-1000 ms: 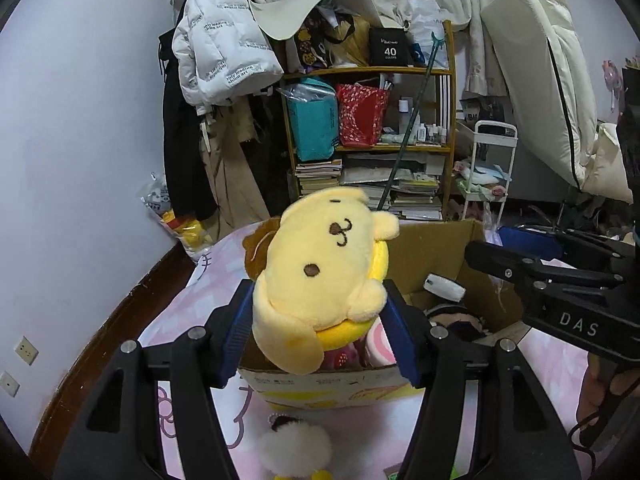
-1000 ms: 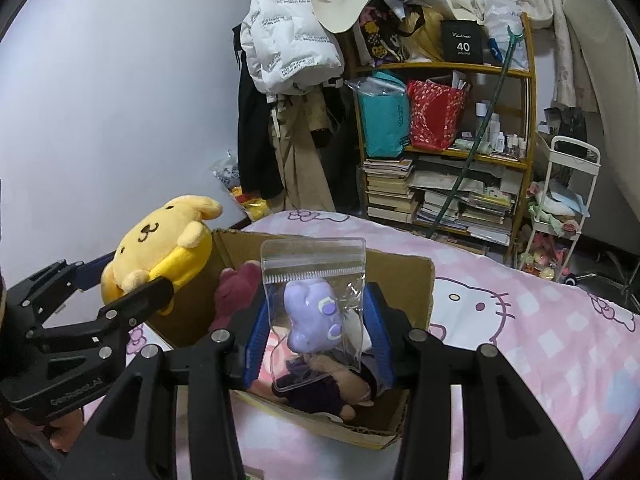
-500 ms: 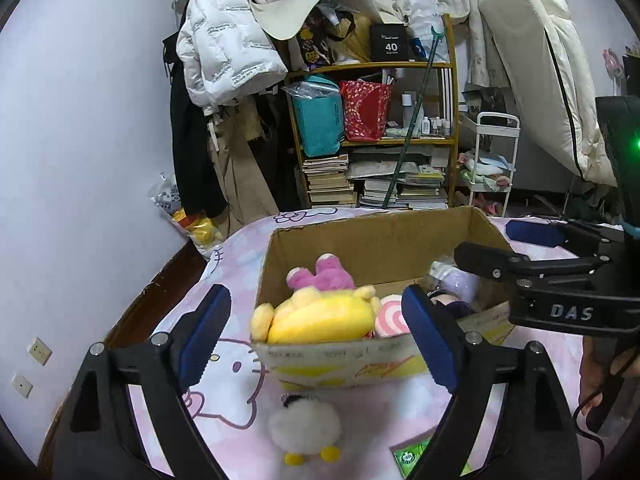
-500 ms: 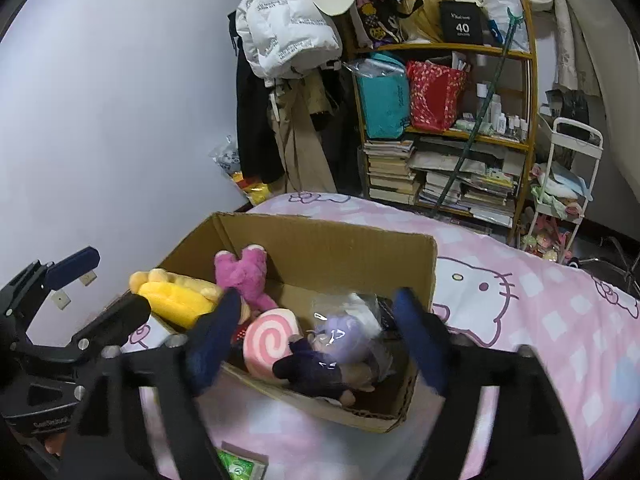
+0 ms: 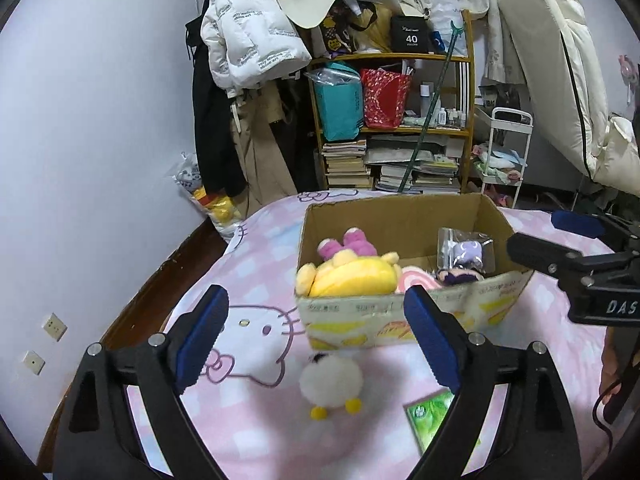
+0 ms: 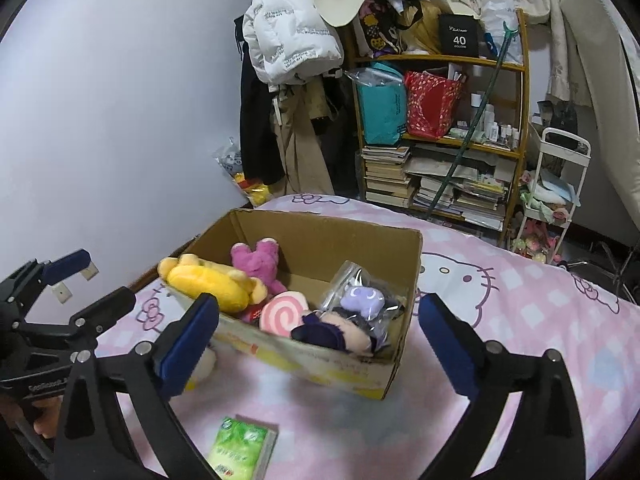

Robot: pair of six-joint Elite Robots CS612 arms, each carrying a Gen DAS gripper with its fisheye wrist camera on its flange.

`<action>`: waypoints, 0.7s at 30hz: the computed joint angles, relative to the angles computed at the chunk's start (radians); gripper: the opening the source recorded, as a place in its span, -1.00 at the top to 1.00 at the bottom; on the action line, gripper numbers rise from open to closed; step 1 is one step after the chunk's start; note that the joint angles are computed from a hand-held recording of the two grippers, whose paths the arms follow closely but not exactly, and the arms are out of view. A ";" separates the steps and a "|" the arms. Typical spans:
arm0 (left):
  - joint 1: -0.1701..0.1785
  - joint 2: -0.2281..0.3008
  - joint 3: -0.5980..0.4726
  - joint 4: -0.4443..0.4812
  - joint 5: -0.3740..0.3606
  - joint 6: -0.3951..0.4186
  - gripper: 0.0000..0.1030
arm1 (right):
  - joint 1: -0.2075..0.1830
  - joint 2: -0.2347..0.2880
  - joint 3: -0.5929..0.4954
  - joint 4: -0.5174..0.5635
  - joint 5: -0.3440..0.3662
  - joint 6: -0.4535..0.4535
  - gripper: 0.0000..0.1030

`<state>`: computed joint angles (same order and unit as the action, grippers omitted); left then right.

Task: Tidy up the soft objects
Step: 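Move both open tools toward the white pompom toy and green tissue pack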

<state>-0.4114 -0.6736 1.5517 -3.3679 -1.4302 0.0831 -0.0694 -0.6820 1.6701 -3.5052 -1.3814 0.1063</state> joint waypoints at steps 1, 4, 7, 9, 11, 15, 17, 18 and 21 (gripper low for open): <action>0.002 -0.007 0.009 0.003 -0.006 -0.002 -0.72 | 0.002 -0.007 0.011 -0.002 -0.004 -0.003 -1.00; 0.007 -0.025 0.033 0.004 -0.020 0.001 -0.72 | 0.006 -0.025 0.035 -0.002 -0.012 -0.004 -1.00; 0.009 -0.040 0.054 0.004 -0.014 0.007 -0.75 | 0.009 -0.041 0.058 -0.001 -0.013 0.014 -1.00; 0.010 -0.047 0.067 0.001 -0.017 0.008 -0.87 | 0.013 -0.048 0.068 0.000 -0.026 0.017 -1.00; 0.010 -0.054 0.078 0.000 -0.013 0.004 -0.87 | 0.018 -0.054 0.080 -0.002 -0.030 0.010 -1.00; 0.014 -0.063 0.092 -0.008 -0.016 -0.006 -0.87 | 0.027 -0.059 0.096 0.014 -0.041 -0.003 -1.00; 0.016 -0.067 0.095 0.003 -0.022 -0.007 -0.87 | 0.032 -0.060 0.103 0.024 -0.045 -0.006 -1.00; 0.018 -0.068 0.096 0.012 -0.024 -0.006 -0.87 | 0.035 -0.060 0.103 0.032 -0.047 -0.007 -1.00; 0.021 -0.068 0.095 0.039 -0.024 -0.010 -0.88 | 0.040 -0.059 0.107 0.047 -0.046 -0.014 -1.00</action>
